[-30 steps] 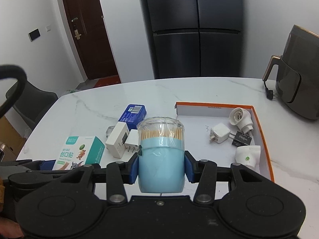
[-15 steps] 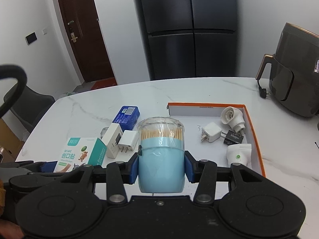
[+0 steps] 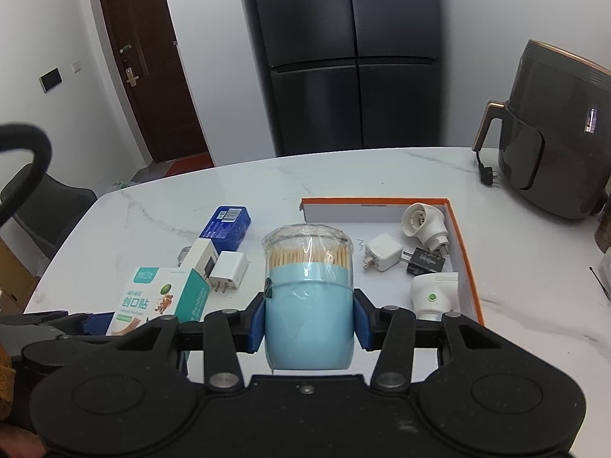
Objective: Organize rigid objects
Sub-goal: 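Lift the bandage box with the left gripper while the right lifts the toothpick jar, then carry the bandage box with the left gripper while the right carries the toothpick jar over the tray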
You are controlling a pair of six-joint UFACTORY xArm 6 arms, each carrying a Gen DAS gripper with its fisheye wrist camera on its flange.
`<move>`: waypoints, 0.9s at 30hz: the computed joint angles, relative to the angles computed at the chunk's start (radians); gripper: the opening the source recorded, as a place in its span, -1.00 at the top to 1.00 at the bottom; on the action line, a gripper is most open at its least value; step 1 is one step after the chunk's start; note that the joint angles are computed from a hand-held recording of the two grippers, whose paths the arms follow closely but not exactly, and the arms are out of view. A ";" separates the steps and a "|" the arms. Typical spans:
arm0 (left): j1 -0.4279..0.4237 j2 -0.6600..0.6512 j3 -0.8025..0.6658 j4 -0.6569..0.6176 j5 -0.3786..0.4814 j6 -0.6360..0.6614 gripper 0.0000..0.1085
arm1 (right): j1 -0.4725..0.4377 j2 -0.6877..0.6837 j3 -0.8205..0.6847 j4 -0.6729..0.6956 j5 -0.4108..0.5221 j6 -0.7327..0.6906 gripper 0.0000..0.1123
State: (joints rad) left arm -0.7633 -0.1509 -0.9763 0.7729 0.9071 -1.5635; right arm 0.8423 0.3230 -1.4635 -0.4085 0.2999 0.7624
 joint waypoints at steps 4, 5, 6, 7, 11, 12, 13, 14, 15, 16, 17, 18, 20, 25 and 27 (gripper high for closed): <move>-0.001 0.019 -0.017 -0.001 -0.007 0.007 -0.31 | -0.006 -0.009 0.012 -0.010 0.000 0.011 0.01; -0.001 0.023 -0.021 -0.001 -0.008 0.009 -0.31 | -0.008 -0.011 0.015 -0.011 0.000 0.012 0.01; -0.001 0.026 -0.023 0.000 -0.011 0.010 -0.31 | -0.010 -0.012 0.017 -0.013 0.000 0.015 0.01; -0.001 0.031 -0.027 0.000 -0.013 0.012 -0.31 | -0.012 -0.014 0.020 -0.015 -0.001 0.019 0.01; 0.001 0.049 -0.042 -0.005 -0.022 0.020 -0.31 | -0.019 -0.021 0.032 -0.021 -0.003 0.026 0.01; 0.001 0.053 -0.045 -0.005 -0.024 0.022 -0.31 | -0.021 -0.023 0.035 -0.023 -0.004 0.029 0.01; 0.001 0.057 -0.048 -0.006 -0.026 0.025 -0.31 | -0.023 -0.025 0.039 -0.023 -0.004 0.031 0.01; 0.002 0.061 -0.052 -0.006 -0.028 0.027 -0.31 | -0.026 -0.026 0.041 -0.025 -0.004 0.034 0.01; 0.001 0.065 -0.056 -0.008 -0.030 0.029 -0.31 | -0.027 -0.028 0.044 -0.027 -0.005 0.036 0.01; 0.001 0.070 -0.060 -0.009 -0.033 0.032 -0.31 | -0.029 -0.029 0.046 -0.031 -0.005 0.040 0.01; 0.002 0.075 -0.064 -0.009 -0.035 0.035 -0.31 | -0.032 -0.031 0.049 -0.031 -0.005 0.042 0.01; 0.001 0.081 -0.069 -0.010 -0.037 0.038 -0.31 | -0.034 -0.032 0.052 -0.032 -0.006 0.044 0.01; 0.001 0.090 -0.077 -0.013 -0.044 0.045 -0.31 | -0.038 -0.036 0.057 -0.041 -0.004 0.056 0.01; -0.001 0.115 -0.098 -0.018 -0.056 0.058 -0.31 | -0.049 -0.045 0.071 -0.055 -0.006 0.079 0.01; -0.002 0.124 -0.106 -0.020 -0.060 0.062 -0.31 | -0.053 -0.047 0.076 -0.062 -0.006 0.088 0.01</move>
State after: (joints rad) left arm -0.7652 -0.0268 -1.0822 0.7533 0.8473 -1.5015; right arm 0.7895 0.2756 -1.3878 -0.4709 0.2938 0.8500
